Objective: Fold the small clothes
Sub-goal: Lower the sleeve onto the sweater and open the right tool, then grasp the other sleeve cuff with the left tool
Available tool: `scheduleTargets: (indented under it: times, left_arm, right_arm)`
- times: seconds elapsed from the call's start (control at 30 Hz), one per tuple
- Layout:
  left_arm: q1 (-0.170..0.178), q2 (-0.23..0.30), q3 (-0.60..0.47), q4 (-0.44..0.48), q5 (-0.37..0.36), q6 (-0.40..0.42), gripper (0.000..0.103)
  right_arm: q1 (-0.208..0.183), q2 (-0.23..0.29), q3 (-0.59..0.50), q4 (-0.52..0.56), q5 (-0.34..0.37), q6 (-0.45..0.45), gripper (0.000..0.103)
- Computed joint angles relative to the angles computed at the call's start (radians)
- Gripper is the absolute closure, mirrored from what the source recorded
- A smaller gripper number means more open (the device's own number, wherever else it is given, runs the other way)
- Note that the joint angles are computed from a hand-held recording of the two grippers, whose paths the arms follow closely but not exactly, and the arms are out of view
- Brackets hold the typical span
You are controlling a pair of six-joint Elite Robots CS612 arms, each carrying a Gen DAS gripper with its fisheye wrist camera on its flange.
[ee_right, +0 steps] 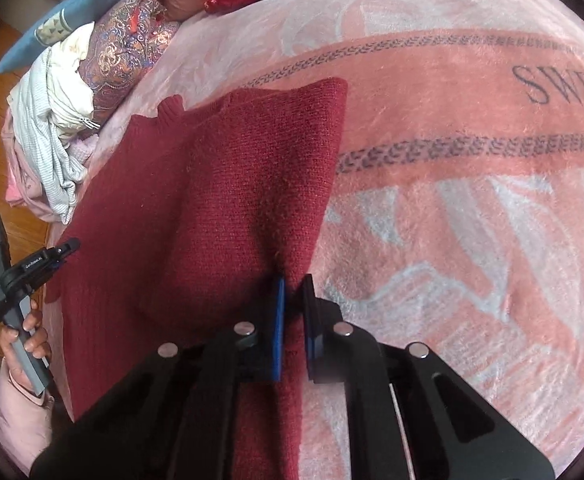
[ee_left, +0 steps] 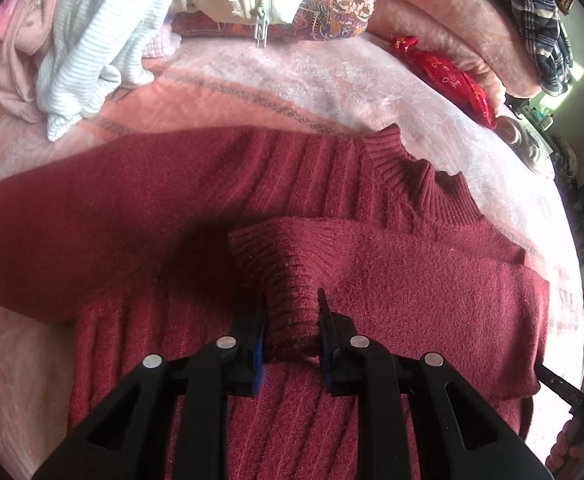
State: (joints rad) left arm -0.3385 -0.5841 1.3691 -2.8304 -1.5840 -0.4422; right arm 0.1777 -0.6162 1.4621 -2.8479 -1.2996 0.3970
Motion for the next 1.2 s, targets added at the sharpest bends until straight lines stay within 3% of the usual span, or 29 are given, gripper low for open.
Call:
scheduleTargets:
  times: [0.17, 0.23, 0.37, 0.4, 0.43, 0.47, 0.5, 0.6, 0.77, 0.93, 1.1, 1.2]
  left_arm:
    - [-0.010, 0.003, -0.002, 0.002, 0.045, 0.064, 0.079]
    - [-0.012, 0.024, -0.037, 0.079, 0.063, 0.071, 0.077]
    - [-0.009, 0.025, -0.037, 0.085, 0.057, 0.061, 0.068]
    - [-0.007, 0.020, -0.032, 0.086, 0.053, 0.057, 0.058]
    - [-0.004, 0.012, -0.024, 0.085, 0.054, 0.056, 0.043]
    - [-0.004, 0.004, -0.013, 0.081, 0.065, 0.056, 0.034]
    - [-0.001, -0.007, 0.002, 0.065, 0.081, 0.062, 0.024]
    - [0.016, -0.031, 0.036, 0.032, 0.091, 0.081, 0.014]
    - [0.059, -0.058, 0.065, 0.068, 0.125, 0.072, 0.012]
    - [0.124, -0.075, 0.092, 0.109, 0.191, 0.002, 0.012]
    - [0.191, -0.066, 0.084, 0.160, 0.210, -0.088, 0.012]
    - [0.215, -0.052, 0.064, 0.188, 0.202, -0.101, 0.012]
  right_arm:
    - [0.018, 0.001, -0.017, 0.064, -0.093, -0.021, 0.100]
    - [0.019, 0.013, -0.029, 0.079, -0.099, -0.009, 0.100]
    - [0.013, 0.008, -0.030, 0.090, -0.073, 0.018, 0.096]
    - [0.012, 0.002, -0.024, 0.086, -0.073, 0.029, 0.093]
    - [0.013, -0.005, -0.015, 0.078, -0.068, 0.039, 0.084]
    - [0.014, -0.015, -0.004, 0.065, -0.070, 0.046, 0.072]
    - [0.018, -0.024, 0.007, 0.047, -0.079, 0.045, 0.070]
    - [0.037, -0.048, 0.022, 0.024, -0.115, 0.027, 0.070]
    - [0.062, -0.042, -0.020, 0.048, -0.073, -0.016, 0.069]
    - [0.085, -0.006, -0.094, 0.108, -0.067, -0.049, 0.065]
    - [0.092, 0.037, -0.147, 0.172, -0.065, -0.034, 0.064]
    - [0.095, 0.050, -0.158, 0.183, -0.074, -0.034, 0.064]
